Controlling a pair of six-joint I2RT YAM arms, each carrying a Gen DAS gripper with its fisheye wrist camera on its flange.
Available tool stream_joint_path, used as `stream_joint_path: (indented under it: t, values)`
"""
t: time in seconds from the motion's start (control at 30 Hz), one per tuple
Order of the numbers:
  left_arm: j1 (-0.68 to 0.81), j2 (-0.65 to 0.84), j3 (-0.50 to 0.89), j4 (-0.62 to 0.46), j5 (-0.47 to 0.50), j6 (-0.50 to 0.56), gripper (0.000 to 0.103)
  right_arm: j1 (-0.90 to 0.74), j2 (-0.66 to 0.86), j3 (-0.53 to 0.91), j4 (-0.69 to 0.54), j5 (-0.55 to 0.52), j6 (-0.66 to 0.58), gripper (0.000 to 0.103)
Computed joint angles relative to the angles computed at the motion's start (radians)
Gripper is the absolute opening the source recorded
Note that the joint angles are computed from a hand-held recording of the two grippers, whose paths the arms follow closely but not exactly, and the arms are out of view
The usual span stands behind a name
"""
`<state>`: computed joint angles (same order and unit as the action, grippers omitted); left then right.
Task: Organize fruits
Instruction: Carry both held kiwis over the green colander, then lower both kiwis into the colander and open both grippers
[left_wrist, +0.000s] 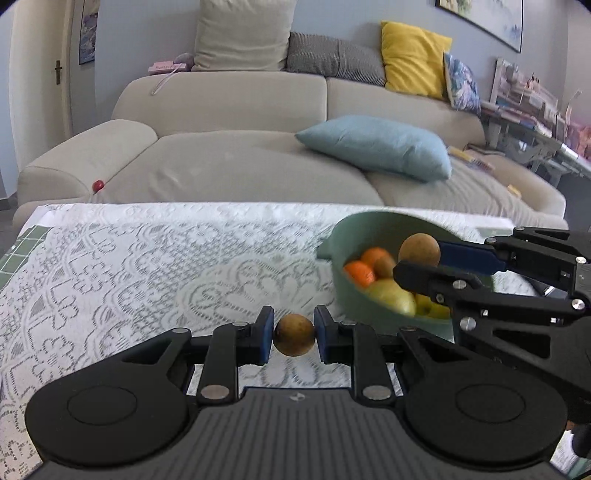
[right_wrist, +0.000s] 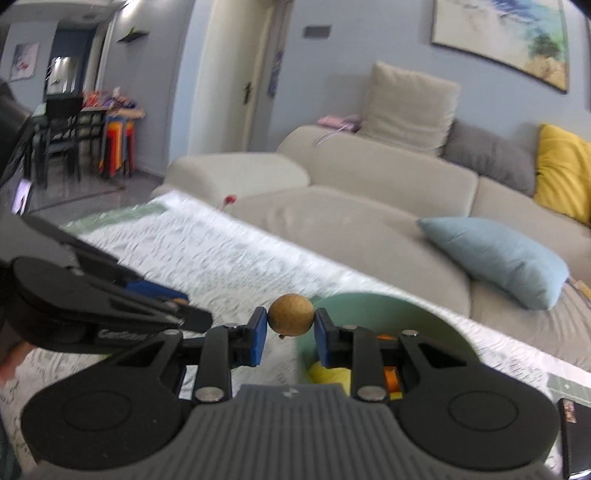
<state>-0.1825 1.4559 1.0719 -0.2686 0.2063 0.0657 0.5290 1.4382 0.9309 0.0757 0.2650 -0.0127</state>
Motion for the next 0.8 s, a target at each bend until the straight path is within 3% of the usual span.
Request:
stream_joint_path:
  t: [0.23, 0.8]
  values:
    - [-0.060, 0.049, 0.089, -0.026, 0.040, -0.053, 0.026, -0.082, -0.005, 0.008, -0.011, 0.016, 0.019, 0.024]
    - [-0.167, 0.296, 0.348, -0.118, 0.100, -0.104, 0.026, -0.314, 0.079, 0.059, -0.060, -0.172, 0.057, 0.024]
